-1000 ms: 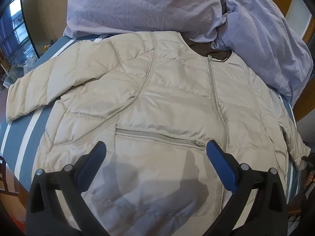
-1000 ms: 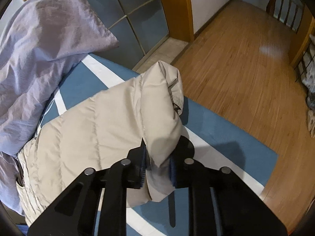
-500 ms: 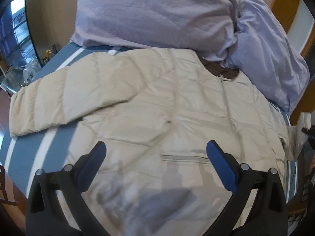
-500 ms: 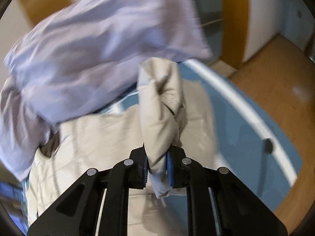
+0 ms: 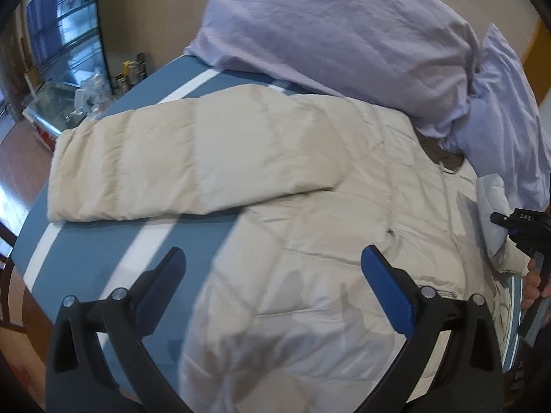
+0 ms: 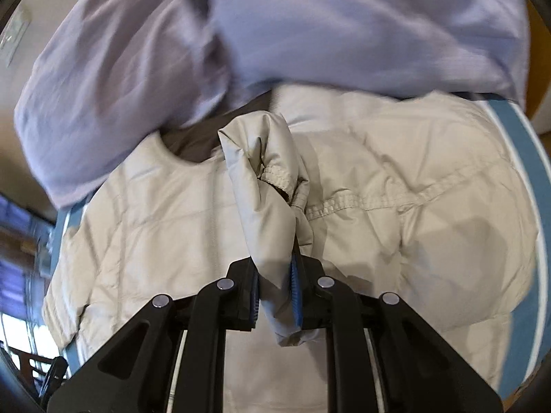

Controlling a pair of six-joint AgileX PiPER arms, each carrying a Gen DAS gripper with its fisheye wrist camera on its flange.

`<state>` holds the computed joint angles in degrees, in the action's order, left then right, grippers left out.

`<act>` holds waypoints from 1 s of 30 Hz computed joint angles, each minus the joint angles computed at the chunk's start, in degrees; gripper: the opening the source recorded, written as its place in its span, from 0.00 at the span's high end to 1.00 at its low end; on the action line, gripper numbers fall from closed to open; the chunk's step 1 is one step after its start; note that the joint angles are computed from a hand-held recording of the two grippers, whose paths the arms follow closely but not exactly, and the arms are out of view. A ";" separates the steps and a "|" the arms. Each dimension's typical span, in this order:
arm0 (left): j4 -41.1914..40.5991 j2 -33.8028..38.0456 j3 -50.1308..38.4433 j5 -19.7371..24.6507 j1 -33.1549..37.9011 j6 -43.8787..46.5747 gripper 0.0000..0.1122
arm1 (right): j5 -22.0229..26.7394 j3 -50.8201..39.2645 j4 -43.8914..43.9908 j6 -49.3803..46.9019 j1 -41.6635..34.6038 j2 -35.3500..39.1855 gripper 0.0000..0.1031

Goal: Fold large clothes
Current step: 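Fold the held sleeve across the jacket front with the right tool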

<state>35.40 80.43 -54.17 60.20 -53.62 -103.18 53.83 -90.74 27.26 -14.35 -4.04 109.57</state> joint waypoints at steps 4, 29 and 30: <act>-0.21 -3.09 2.62 1.54 0.51 -0.48 0.10 | -0.26 -0.86 -0.46 2.40 5.12 0.38 0.85; 0.28 -6.98 7.49 1.12 7.49 3.44 0.10 | -6.62 2.94 -10.89 8.37 9.08 -0.34 0.32; 0.23 -7.68 8.10 1.26 8.20 3.62 0.10 | -7.45 3.49 -12.16 9.10 10.04 -0.47 0.27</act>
